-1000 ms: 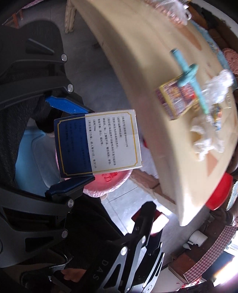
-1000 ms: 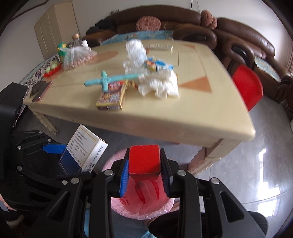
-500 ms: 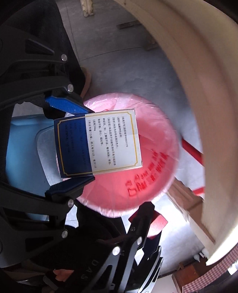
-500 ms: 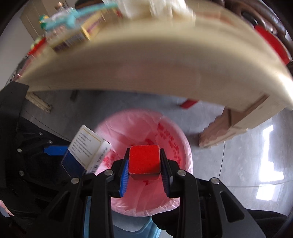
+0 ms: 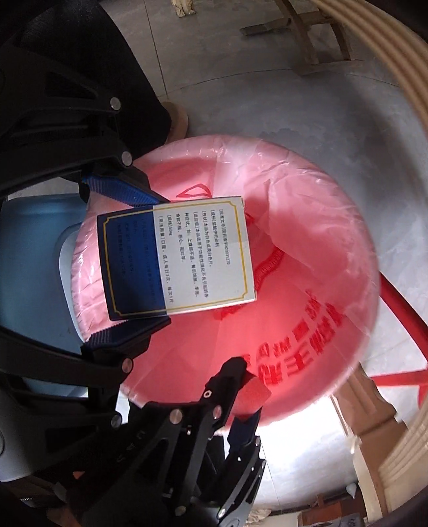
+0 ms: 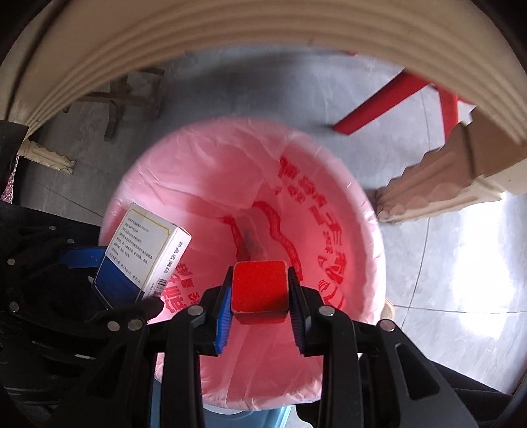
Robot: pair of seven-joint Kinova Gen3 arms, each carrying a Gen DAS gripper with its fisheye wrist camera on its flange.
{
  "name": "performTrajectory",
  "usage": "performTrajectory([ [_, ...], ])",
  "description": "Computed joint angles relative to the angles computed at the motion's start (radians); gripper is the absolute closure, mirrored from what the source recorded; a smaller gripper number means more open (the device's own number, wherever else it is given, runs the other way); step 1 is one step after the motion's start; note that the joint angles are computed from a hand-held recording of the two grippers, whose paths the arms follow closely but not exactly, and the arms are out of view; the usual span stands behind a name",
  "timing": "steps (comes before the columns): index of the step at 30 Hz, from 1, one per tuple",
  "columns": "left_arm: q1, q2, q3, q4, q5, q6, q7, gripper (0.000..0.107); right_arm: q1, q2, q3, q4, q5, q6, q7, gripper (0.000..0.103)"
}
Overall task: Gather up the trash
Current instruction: 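Open both grippers over the pink trash bin, dropping box and cube, then raise both tools from the bin back toward the table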
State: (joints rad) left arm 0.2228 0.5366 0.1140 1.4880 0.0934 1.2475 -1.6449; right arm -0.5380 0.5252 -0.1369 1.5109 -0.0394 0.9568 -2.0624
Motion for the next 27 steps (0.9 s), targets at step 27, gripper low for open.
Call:
performTrajectory([
  [27, 0.010, 0.020, -0.013, 0.000, -0.038, -0.010, 0.085, 0.027, 0.019, -0.021, 0.008, 0.049, 0.009, -0.064, -0.042, 0.038],
])
